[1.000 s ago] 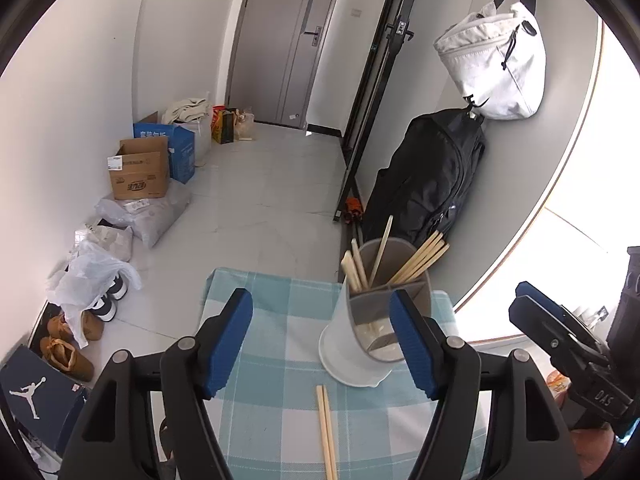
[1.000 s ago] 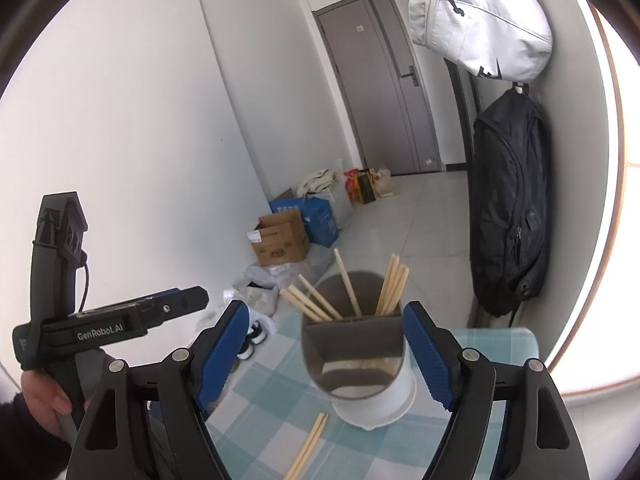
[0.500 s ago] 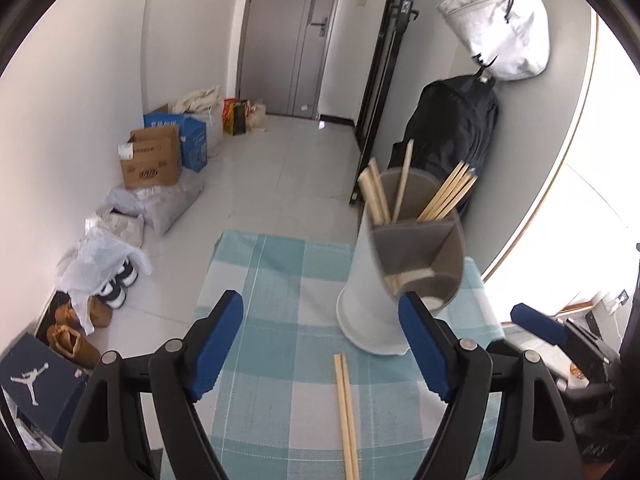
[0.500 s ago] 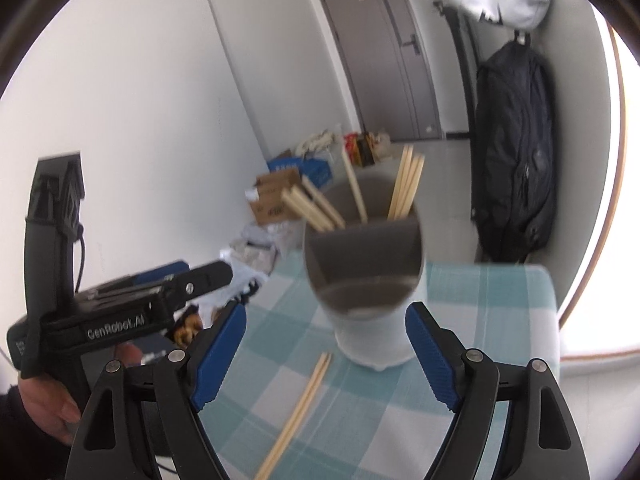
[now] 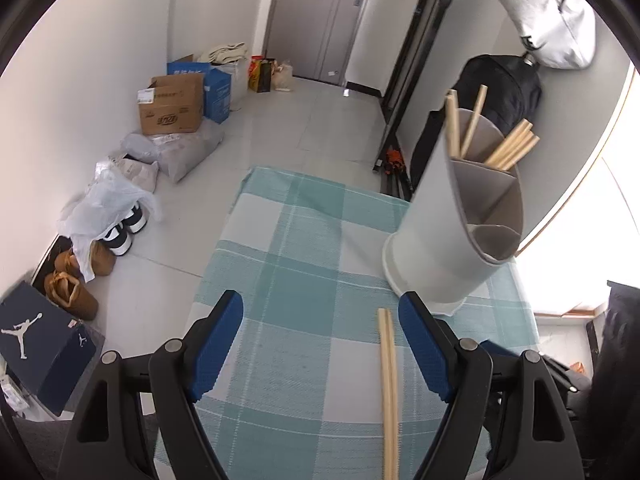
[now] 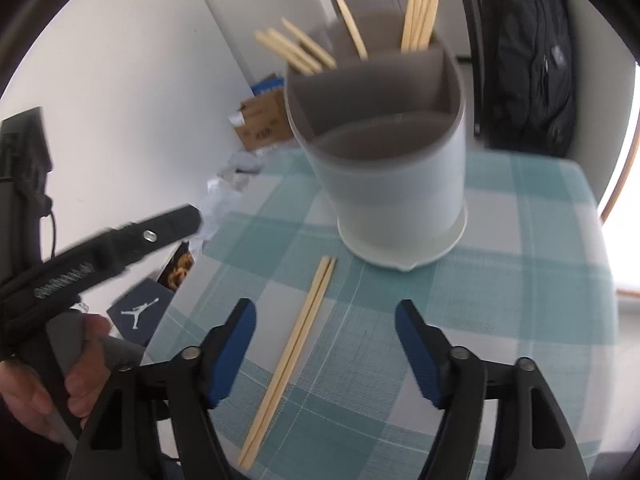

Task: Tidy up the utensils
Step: 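Lower the right gripper to the loose chopsticks and grasp one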

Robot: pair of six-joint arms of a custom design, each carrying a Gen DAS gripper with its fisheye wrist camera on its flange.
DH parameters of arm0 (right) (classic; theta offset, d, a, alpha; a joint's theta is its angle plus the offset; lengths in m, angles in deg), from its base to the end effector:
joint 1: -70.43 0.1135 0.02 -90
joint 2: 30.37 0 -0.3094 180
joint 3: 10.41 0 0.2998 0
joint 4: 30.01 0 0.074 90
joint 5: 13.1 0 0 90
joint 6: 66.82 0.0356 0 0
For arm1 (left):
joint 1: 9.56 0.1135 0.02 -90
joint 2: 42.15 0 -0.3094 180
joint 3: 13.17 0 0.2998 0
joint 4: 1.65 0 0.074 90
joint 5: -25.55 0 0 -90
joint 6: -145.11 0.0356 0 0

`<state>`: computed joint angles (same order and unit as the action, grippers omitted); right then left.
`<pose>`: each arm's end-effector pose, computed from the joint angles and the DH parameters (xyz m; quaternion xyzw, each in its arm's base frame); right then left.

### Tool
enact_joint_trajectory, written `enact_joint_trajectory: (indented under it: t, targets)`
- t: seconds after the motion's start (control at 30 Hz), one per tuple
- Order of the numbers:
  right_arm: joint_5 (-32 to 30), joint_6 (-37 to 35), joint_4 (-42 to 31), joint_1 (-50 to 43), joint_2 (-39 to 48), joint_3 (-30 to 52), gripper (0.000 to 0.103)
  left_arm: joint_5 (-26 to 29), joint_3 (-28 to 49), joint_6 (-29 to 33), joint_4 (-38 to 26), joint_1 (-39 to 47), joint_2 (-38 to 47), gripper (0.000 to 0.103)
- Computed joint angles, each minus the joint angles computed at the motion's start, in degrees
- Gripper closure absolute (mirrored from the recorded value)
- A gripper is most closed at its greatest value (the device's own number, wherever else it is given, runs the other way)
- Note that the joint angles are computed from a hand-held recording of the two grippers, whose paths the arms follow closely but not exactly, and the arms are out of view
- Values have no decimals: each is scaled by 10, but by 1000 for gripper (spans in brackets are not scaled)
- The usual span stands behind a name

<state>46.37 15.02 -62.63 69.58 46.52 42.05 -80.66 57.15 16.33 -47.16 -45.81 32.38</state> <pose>0.2799 0.0139 0.2030 -0.1335 0.9185 0.2302 0.2926 0.2530 -0.1732 0.3071 -0.0691 0.9282 -0.1026 0.3510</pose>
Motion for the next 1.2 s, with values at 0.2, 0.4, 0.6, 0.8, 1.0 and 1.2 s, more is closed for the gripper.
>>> enact_joint_trajectory:
  t: [0.2, 0.4, 0.6, 0.8, 1.0, 1.2]
  targets:
    - [46, 2, -14, 35, 40, 22, 57, -1, -11, -20, 4, 13, -26, 26]
    - [96, -5, -26, 65, 76, 51, 70, 13, -21, -23, 10, 28, -39, 26]
    - [140, 2, -38, 95, 122, 85, 79, 29, -33, -23, 16, 43, -52, 26]
    - [198, 6, -49, 128, 120, 96, 82, 45, -37, -27, 9, 57, -63, 26]
    - [250, 16, -73, 153, 139, 125, 88, 62, -41, -27, 7, 73, -68, 26]
    - [288, 15, -95, 178, 152, 145, 89, 79, -47, -32, 7, 89, -77, 26]
